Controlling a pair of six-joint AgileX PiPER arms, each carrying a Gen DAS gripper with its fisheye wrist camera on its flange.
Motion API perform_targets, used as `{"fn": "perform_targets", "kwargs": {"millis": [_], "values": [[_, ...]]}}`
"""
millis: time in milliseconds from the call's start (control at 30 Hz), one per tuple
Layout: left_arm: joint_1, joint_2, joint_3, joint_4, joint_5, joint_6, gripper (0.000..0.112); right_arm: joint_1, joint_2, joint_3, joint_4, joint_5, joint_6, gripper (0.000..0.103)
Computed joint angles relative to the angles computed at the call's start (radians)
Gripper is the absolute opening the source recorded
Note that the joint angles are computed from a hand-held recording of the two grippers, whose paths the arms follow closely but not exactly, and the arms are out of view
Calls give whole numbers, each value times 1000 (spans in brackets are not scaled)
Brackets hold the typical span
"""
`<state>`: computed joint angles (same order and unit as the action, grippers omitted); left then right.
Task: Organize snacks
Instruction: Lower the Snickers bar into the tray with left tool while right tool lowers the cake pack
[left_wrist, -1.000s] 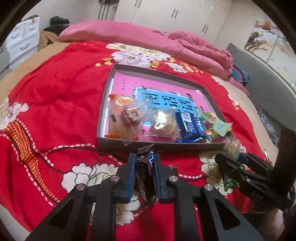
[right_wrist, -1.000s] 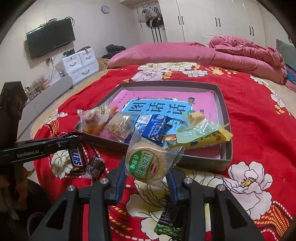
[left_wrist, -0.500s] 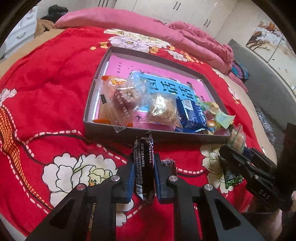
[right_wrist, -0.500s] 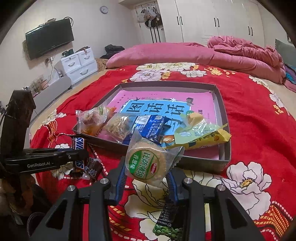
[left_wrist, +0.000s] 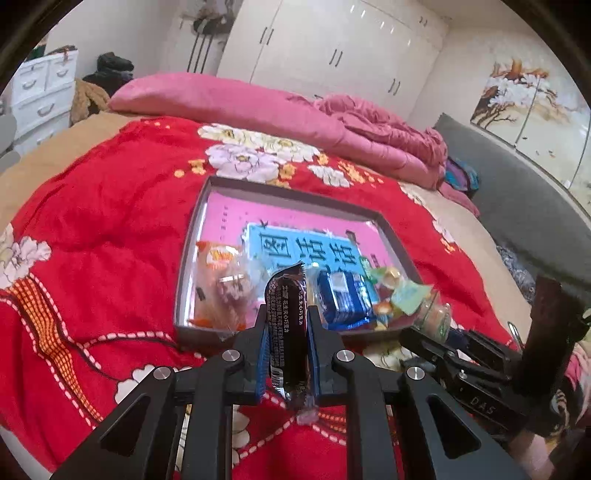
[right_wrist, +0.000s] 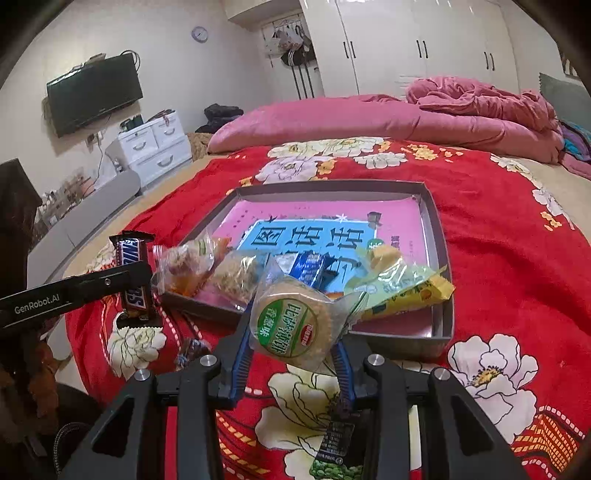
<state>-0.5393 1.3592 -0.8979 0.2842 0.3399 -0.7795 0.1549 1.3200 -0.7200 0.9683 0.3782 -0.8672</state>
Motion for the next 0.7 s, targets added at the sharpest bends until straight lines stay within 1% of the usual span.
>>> {"fn": "perform_targets", "kwargs": {"millis": [100,267,467,700], "values": [[-12,5,-13,80,5,-69,18,3,1,-9,-3,-6,16,39],[-19,10,-26,142,13,-121,18,-1,2,-20,15,-5,16,39],[-18,23,-35,139,10,-124,18,-4,7,-32,24,-12,29,39],[-27,61,-61,186,3,-154,18,-11,17,-45,16,-25,61,40]]}}
